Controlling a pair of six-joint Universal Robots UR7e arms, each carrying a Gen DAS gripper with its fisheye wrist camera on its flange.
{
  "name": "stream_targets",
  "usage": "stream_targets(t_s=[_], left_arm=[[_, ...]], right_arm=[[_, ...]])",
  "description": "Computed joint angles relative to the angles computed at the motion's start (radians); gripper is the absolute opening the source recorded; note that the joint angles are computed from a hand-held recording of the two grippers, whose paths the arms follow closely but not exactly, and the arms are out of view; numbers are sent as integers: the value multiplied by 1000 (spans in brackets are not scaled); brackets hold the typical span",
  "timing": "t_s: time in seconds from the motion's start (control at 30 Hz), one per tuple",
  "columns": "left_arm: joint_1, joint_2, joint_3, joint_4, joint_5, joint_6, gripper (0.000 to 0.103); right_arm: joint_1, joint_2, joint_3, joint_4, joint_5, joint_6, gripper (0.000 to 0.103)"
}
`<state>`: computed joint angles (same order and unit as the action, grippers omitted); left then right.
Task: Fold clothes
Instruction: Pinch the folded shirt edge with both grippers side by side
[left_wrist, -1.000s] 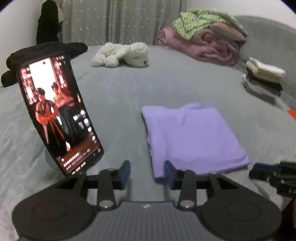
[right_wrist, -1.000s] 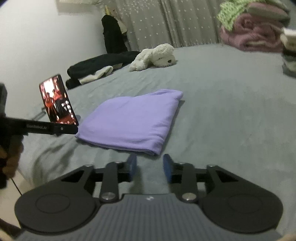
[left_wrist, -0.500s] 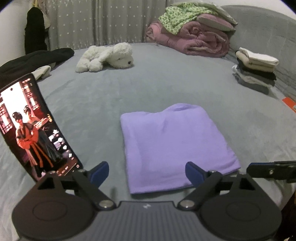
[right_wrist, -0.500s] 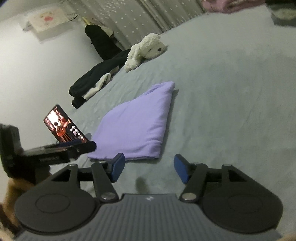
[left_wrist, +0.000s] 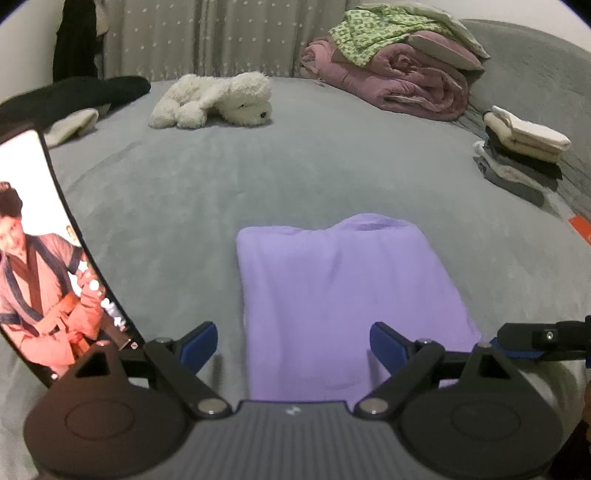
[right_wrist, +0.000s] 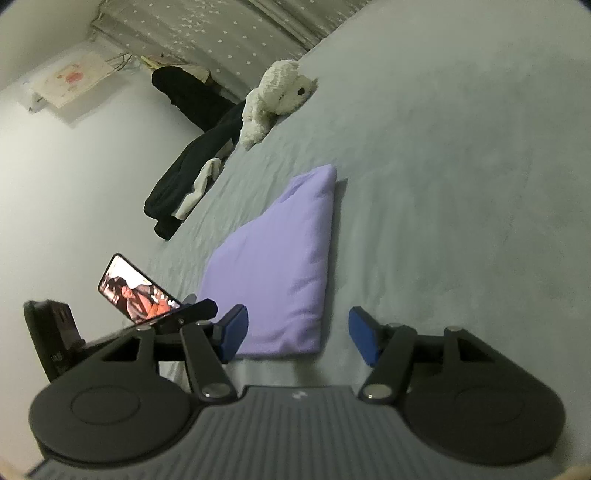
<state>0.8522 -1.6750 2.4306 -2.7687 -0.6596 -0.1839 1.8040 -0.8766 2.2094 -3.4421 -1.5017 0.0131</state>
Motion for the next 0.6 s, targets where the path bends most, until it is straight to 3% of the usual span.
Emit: stream_targets(t_s=[0.2,0.43,0.6], left_arm=[[48,59,-33,-50,-18,-40,79],[78,109,-56,-116,-33,-52,78],[95,139,-62,-188,-34,-65,69]], right_arm=[[-1,13,-45,43,1,-6,65],[0,43,-100,72,-2,-3,65],[2,72,-132,64,-9,3,64]])
